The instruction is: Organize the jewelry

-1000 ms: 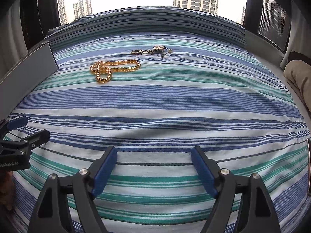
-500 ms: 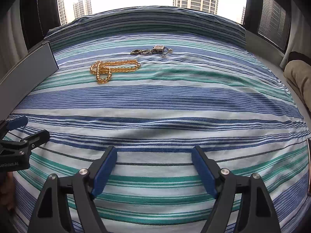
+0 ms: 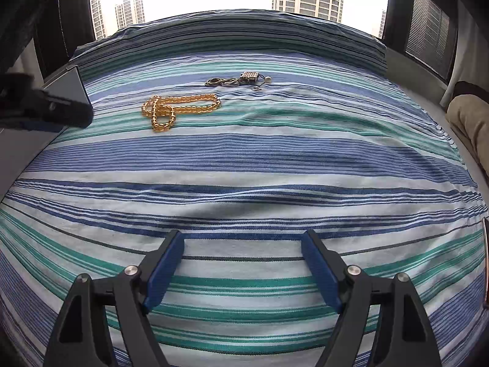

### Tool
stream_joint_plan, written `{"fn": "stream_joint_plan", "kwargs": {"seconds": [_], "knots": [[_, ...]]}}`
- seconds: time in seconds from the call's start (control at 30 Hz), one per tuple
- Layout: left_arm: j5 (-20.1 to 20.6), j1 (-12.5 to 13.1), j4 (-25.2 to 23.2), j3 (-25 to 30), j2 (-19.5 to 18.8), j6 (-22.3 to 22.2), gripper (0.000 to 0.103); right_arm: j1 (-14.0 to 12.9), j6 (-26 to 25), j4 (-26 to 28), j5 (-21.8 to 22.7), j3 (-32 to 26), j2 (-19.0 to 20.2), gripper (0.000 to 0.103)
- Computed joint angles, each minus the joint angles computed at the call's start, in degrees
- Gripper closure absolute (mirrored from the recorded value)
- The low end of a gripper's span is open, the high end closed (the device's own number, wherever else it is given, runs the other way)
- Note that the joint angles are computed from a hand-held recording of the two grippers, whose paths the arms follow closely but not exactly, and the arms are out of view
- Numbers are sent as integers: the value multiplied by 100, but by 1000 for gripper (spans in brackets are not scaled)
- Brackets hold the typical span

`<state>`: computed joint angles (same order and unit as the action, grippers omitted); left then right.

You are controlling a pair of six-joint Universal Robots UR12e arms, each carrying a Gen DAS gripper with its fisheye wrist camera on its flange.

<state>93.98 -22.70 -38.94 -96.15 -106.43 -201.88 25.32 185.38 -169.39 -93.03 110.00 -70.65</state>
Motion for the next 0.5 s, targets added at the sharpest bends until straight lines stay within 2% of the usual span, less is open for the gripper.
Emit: {"fn": "stream_joint_plan", "kwargs": {"seconds": [0.1,0.23,0.33,0.37,0.4,0.5], "knots": [[128,20,-33,312,-351,115,1,1,2,1,0,-1,0,22],[354,13,-27,486,-628,-59,5,1,4,2,-2,-2,0,21],[551,-50,328,349,-620,33,47,4,4,4,-4,-4,1,21],[513,-61,469,273,-590,122,71,4,4,4,-3,-4,1,21],[498,-70,534,226,-561,189,85,4,4,4,-3,-4,1,21],[471,-79,700,22,-390,274,97,10,8,8,-12,-6,2,21]]}}
